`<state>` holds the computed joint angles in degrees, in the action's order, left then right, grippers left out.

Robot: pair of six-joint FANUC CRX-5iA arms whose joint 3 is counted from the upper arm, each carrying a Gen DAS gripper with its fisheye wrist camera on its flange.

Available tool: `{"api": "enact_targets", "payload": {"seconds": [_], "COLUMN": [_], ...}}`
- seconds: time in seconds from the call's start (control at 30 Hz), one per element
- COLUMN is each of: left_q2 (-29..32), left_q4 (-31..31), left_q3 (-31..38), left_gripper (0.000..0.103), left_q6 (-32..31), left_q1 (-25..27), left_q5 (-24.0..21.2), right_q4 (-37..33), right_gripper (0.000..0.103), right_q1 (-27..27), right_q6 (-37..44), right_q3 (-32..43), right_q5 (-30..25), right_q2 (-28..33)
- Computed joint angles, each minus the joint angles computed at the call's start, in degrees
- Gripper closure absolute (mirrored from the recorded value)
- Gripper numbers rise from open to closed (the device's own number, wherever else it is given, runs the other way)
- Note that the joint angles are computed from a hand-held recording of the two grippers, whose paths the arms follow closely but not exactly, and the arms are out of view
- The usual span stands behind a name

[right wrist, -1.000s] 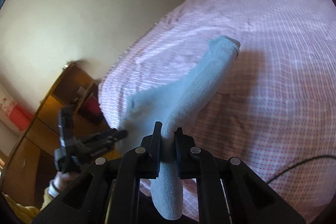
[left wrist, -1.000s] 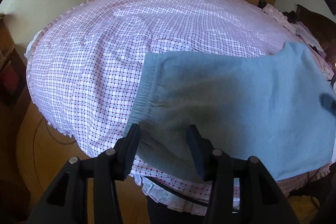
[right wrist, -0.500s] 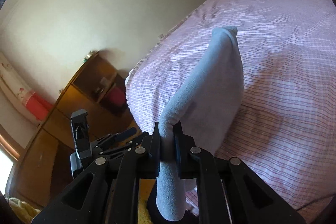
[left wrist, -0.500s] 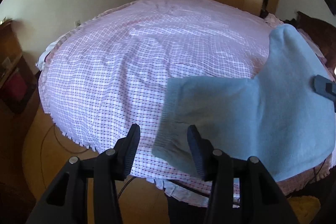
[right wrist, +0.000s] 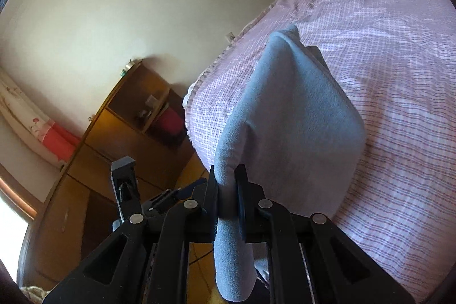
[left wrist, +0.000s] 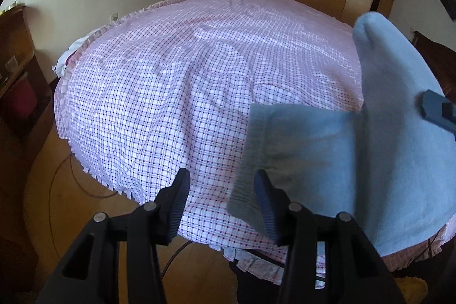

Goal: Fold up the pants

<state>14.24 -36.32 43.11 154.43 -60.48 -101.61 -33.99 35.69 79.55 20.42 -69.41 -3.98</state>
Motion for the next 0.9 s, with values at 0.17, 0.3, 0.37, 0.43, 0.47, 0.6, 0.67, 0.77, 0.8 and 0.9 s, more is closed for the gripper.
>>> {"api": "enact_targets", "payload": {"seconds": [0.17,0.3,0.37,0.43,0.47,0.6,0.67,0.77,0.8,0.9], "left_q2": [-1.3,-1.5,-2.1,-2.8,-3.1,-3.5,-3.5,-3.4,-3.3,-3.0], "left_q4": [0.6,-0.6,-0.7,-0.4,-0.2,0.3,0.4,-0.2,-0.6,-1.9], "left_q3": [-2.8,-3.2,-4.1,-5.2,-5.5,-6.5,-6.6,-6.0,-5.7,-4.1], "left_gripper": [0.054,0.054,0.054,0.054,0.054,0.054,0.054,0.054,0.054,0.054], "left_q6": [2.0,2.1,2.8,3.9,4.3,5.1,5.4,5.4,5.4,5.3], "left_q1": [0.7,0.5,0.6,0.8,1.0,1.2,1.2,0.7,0.4,-0.4], "left_q5": [0.8,-1.1,-1.0,-0.7,-0.5,-0.4,-0.4,-1.0,-1.3,-2.2], "right_q4": [2.0,3.1,3.9,4.2,4.0,4.1,5.4,2.8,1.6,-1.1], "right_gripper": [0.099,0.099,0.099,0.099,0.099,0.099,0.098,0.094,0.091,0.084], "right_q1": [2.9,4.5,5.7,6.4,6.5,7.3,7.7,6.6,6.0,4.3], "right_q6": [-1.2,-2.5,-3.7,-4.7,-5.2,-6.0,-6.3,-6.3,-6.2,-6.2], "right_q3": [1.9,3.4,4.1,4.8,5.2,5.7,5.7,5.3,4.9,4.7], "right_q5": [-0.2,-0.6,-0.7,-0.7,-0.8,-0.2,-0.5,-0.5,-0.3,-1.0], "right_q2": [3.0,5.9,7.1,8.4,9.2,10.9,11.6,11.7,11.3,10.6]}}
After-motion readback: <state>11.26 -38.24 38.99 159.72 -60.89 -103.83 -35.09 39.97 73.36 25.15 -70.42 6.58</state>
